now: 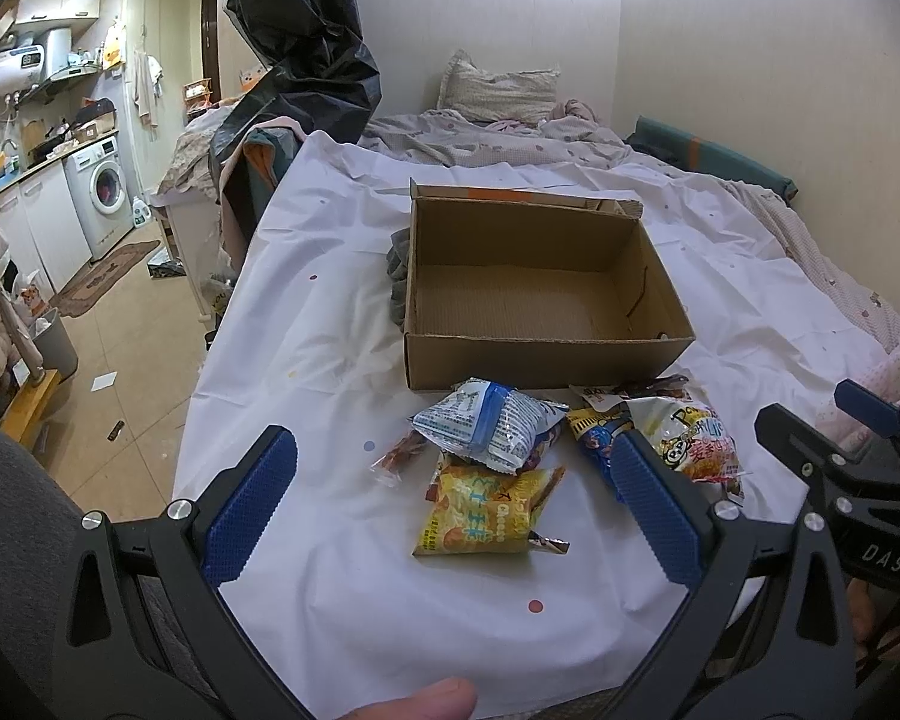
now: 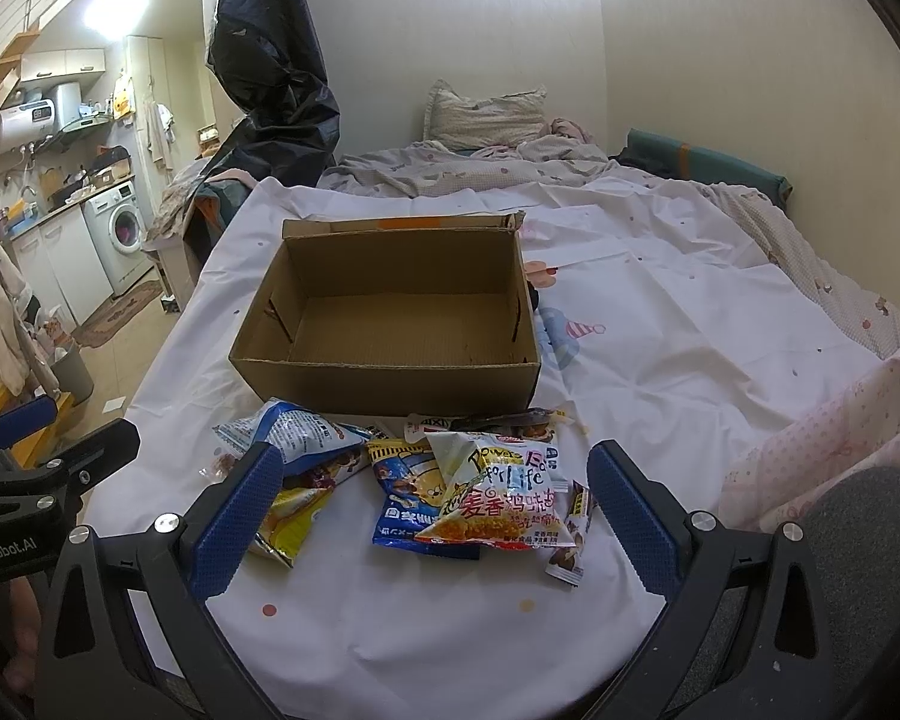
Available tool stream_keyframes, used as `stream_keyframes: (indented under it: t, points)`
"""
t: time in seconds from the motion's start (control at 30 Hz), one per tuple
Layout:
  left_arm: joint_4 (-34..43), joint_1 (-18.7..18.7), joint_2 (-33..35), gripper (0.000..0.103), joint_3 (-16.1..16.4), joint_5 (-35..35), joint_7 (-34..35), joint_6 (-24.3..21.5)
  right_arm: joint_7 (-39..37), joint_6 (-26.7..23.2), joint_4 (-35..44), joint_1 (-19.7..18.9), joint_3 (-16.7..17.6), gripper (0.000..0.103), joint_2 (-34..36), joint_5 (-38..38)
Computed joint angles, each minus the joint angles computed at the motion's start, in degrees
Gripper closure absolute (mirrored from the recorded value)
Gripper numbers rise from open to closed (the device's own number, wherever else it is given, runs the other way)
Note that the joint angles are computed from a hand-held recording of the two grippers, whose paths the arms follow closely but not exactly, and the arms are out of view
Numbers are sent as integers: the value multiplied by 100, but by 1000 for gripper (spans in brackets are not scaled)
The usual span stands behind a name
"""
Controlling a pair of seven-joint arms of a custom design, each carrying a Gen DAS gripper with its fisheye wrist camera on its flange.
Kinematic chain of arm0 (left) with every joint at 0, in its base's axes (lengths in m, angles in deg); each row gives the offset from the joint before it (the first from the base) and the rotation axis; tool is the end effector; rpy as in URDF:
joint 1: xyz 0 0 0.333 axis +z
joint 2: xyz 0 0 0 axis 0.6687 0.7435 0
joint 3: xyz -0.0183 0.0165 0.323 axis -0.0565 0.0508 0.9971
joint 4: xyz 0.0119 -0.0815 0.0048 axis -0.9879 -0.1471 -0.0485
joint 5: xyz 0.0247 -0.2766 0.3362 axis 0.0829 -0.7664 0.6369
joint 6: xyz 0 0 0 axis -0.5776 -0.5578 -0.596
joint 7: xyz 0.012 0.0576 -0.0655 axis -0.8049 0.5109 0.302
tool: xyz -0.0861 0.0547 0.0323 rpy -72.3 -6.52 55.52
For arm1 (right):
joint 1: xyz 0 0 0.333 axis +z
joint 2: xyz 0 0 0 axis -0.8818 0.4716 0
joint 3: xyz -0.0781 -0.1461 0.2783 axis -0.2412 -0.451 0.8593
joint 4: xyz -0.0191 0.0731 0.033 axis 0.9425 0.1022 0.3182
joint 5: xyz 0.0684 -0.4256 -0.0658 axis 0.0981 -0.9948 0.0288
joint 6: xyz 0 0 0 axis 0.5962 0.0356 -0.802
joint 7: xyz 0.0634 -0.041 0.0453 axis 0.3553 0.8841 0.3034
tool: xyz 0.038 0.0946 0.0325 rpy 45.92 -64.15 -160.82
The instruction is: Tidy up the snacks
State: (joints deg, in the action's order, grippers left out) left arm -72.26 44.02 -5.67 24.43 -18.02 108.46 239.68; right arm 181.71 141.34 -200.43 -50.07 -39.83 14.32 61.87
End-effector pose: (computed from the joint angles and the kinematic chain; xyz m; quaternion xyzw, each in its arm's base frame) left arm 0.5593 -0.1668 0.5381 -0.6410 0.6331 -0.3172 0.2960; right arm 0.5242 0.1094 0.5263 -0.6550 0.6041 -0.2776 0.3592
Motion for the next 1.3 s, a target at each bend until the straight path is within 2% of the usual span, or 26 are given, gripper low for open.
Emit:
stream_keyframes:
  t: [1.3]
  points:
    - [23,-31,-1,0,2,-20,90,6,177,47,14,-83,102,0,11,-215]
